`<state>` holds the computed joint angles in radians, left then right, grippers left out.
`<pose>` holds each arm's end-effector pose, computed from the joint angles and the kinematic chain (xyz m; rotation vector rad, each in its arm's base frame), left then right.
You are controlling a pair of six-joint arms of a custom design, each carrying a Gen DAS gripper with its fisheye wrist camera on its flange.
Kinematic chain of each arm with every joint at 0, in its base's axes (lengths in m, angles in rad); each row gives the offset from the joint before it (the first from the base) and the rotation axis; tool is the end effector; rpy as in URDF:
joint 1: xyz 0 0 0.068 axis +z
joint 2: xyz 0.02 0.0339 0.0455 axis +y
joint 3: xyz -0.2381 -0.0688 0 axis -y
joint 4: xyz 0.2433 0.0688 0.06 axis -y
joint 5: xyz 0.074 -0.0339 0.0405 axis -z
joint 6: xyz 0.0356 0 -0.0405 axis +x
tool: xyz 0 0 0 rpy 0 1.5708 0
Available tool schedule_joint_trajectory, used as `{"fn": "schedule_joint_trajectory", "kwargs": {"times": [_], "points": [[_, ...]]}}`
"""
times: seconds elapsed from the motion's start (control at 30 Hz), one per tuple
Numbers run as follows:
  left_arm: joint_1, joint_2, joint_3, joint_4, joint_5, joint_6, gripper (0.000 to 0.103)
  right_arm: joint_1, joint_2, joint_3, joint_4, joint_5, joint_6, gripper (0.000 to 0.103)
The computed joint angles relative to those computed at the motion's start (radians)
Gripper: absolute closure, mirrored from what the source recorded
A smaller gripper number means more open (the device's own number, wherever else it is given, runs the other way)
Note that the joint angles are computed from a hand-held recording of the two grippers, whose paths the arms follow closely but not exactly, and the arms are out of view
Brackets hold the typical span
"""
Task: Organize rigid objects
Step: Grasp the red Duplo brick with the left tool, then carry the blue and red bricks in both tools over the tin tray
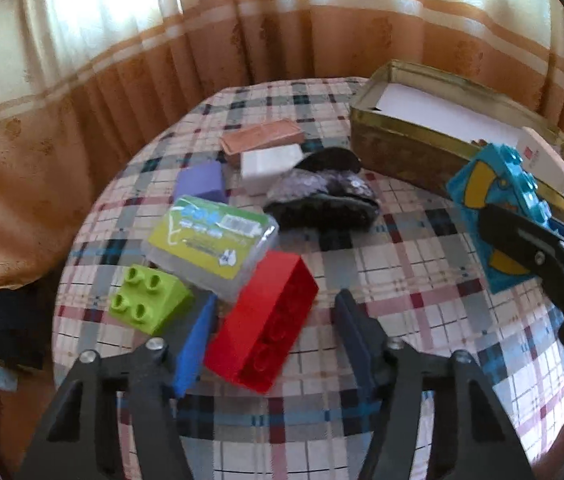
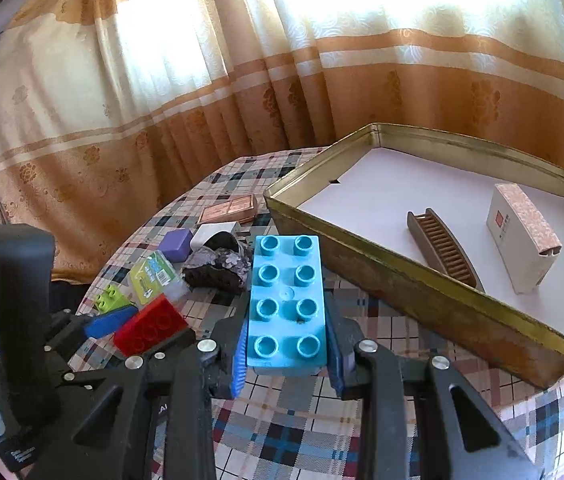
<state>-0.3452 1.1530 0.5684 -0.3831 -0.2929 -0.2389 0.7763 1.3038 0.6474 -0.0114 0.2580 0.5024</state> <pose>0.2112 -0.0650 0.1579 0.0181 2.4836 0.1283 0.2002 0.1839 0.1751 -0.1663 2.2387 0.4150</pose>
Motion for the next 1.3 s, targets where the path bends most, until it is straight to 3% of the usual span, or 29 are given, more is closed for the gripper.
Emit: {"fn": "schedule_joint_trajectory", "kwargs": {"times": [0.2, 0.27, 0.33, 0.47, 0.7, 0.77, 0.9, 0.97, 1.13, 1.3], "points": [[0.008, -0.012, -0.009, -0.002, 0.036, -0.013, 0.053, 0.01, 0.004, 0.005, -0.009, 0.015, 0.004, 0.069], [0.005, -0.015, -0.013, 0.006, 0.046, -0.002, 0.072, 0.017, 0.006, 0.007, -0.01, 0.026, 0.004, 0.069], [0.0, -0.013, -0.011, 0.008, 0.044, 0.004, 0.081, 0.025, -0.003, 0.002, -0.009, 0.044, 0.005, 0.069], [0.003, -0.025, -0.017, 0.009, 0.038, -0.003, 0.081, 0.029, -0.004, 0.003, -0.012, 0.05, -0.001, 0.069], [-0.02, -0.189, -0.097, 0.045, 0.011, 0.002, 0.081, 0.034, -0.028, -0.015, 0.004, 0.07, 0.006, 0.069], [-0.008, -0.31, -0.15, 0.063, 0.057, 0.019, 0.081, 0.039, -0.042, -0.027, 0.014, 0.082, 0.008, 0.069], [0.102, -0.621, -0.265, 0.054, 0.251, 0.049, 0.081, 0.061, -0.066, -0.047, 0.034, 0.124, 0.006, 0.069], [0.15, -0.702, -0.291, 0.036, 0.324, 0.052, 0.081, 0.076, -0.074, -0.053, 0.041, 0.152, 0.005, 0.069], [0.179, -0.635, -0.277, 0.08, 0.365, 0.024, 0.081, 0.11, -0.103, -0.077, 0.065, 0.224, -0.001, 0.069], [0.11, -0.627, -0.271, 0.075, 0.287, 0.0, 0.081, 0.112, -0.141, -0.106, 0.089, 0.243, -0.007, 0.069]]}}
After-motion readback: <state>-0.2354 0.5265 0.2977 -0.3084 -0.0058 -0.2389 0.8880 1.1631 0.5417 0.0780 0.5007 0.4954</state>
